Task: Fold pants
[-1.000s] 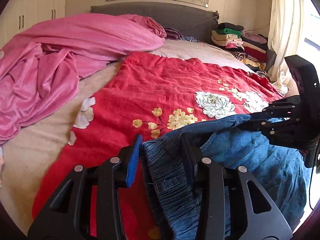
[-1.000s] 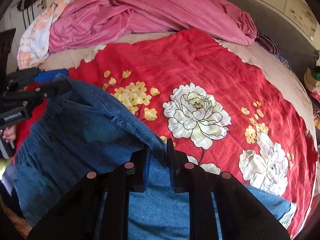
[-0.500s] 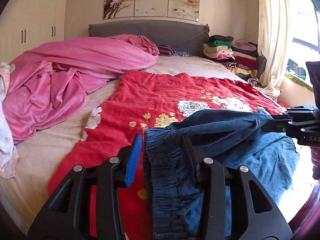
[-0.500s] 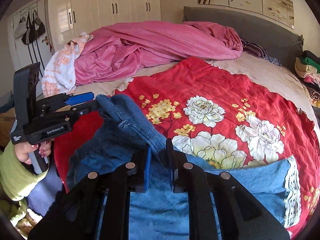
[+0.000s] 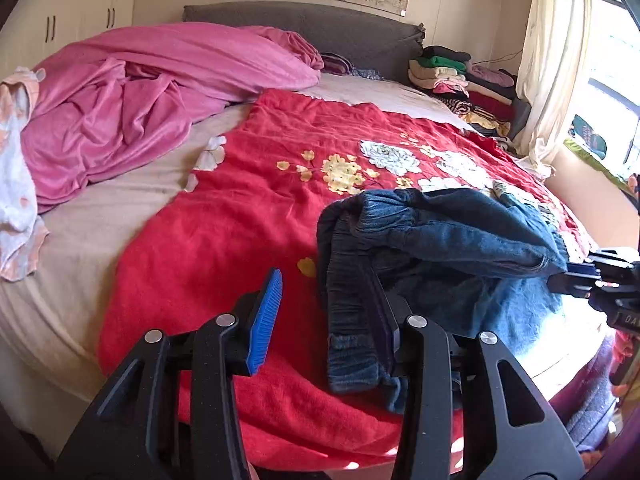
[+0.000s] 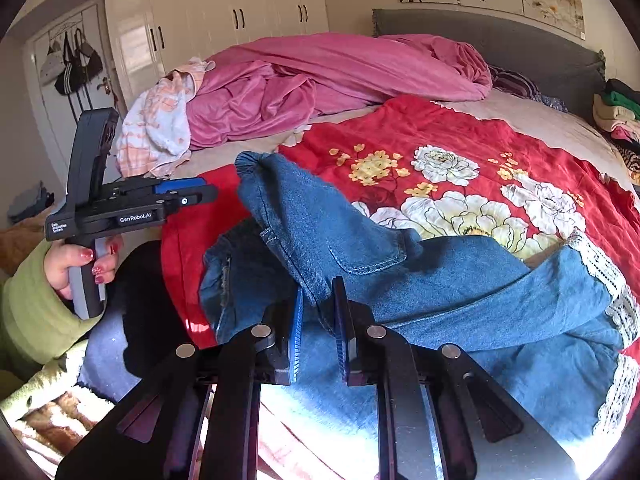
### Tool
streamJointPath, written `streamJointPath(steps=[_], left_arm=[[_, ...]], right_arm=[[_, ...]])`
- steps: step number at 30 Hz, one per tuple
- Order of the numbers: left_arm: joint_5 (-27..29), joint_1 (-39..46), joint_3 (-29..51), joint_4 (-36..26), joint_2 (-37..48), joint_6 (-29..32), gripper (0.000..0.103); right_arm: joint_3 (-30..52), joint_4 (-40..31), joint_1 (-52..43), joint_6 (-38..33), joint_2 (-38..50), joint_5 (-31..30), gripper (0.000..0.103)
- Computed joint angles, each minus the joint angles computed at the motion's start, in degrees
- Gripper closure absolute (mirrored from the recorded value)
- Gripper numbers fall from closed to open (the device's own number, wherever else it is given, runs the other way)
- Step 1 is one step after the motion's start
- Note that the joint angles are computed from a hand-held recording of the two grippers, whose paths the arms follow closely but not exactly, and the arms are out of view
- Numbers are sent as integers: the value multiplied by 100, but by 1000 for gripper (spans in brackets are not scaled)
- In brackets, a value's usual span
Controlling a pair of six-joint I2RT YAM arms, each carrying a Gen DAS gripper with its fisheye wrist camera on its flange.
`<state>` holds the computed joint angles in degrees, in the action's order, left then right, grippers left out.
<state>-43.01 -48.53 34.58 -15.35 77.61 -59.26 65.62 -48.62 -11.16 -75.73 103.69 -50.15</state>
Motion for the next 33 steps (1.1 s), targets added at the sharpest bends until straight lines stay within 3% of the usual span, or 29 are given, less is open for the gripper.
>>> streamJointPath(steps=[6,9,16,17,19,20,21,26,30,32,33], left_arm=[[547,-46,-213,403,-301,179,50],[1225,152,-487,950,-477,192,40],[2651,824,-846,2232,-387,15,39],[2747,906,-869,2334,-375,-50,39],[2759,1001,-770,2241,-331,-96,61],[2690,996,-698,2091,-339,-107,78],[2651,977,-695,2046,-389,-113,81],[2611,838,-858,1826,-504,-154,84],[2850,898,-1202,2088,-376,-465,84],[2799,865,-1186,1974,-358,-458,84],[2691,807,-1110,1743,-392,-476,84]], right_arm=[[-265,-385,-361,-480,32,-66,90],[-487,-279,-445,-575,26,60,90],[-817,-50,-457,-637,-66,184,90],[-867,-41,-441,-690,-111,202,90],[-930,-41,-429,-760,-169,204,90],[-955,-45,-436,-803,-195,204,90],[-994,-22,-444,-827,-226,202,89],[-1268,509,-273,-625,-225,497,87],[-1526,1049,-88,-328,-165,837,86],[-1497,983,-97,-345,-95,877,83],[-1399,757,-121,-464,-51,877,76]])
